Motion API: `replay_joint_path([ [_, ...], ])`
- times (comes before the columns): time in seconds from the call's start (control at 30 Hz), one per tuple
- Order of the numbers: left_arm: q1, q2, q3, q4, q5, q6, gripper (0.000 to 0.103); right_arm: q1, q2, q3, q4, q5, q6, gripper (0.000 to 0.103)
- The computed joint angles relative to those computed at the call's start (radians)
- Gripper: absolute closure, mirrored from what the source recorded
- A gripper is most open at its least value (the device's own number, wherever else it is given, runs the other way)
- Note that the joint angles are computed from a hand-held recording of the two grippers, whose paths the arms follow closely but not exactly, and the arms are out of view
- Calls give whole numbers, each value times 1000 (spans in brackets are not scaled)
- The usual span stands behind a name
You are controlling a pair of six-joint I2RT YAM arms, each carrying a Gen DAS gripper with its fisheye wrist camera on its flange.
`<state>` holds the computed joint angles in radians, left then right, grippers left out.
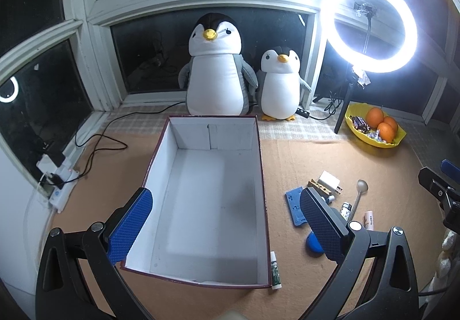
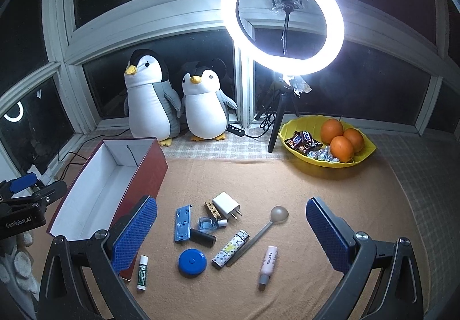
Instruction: Organize rigid objects
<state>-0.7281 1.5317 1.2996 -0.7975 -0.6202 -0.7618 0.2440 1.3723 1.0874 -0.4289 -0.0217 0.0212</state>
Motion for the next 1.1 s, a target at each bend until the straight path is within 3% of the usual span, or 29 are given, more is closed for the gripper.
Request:
replay_joint_path([
  [0.5, -3, -11, -28, -13, 11, -20, 1, -20, -14, -32, -8, -19, 7, 1],
  [1.1, 97, -138, -201, -53, 26, -88, 4, -32, -2, -79, 13, -62, -1, 1],
])
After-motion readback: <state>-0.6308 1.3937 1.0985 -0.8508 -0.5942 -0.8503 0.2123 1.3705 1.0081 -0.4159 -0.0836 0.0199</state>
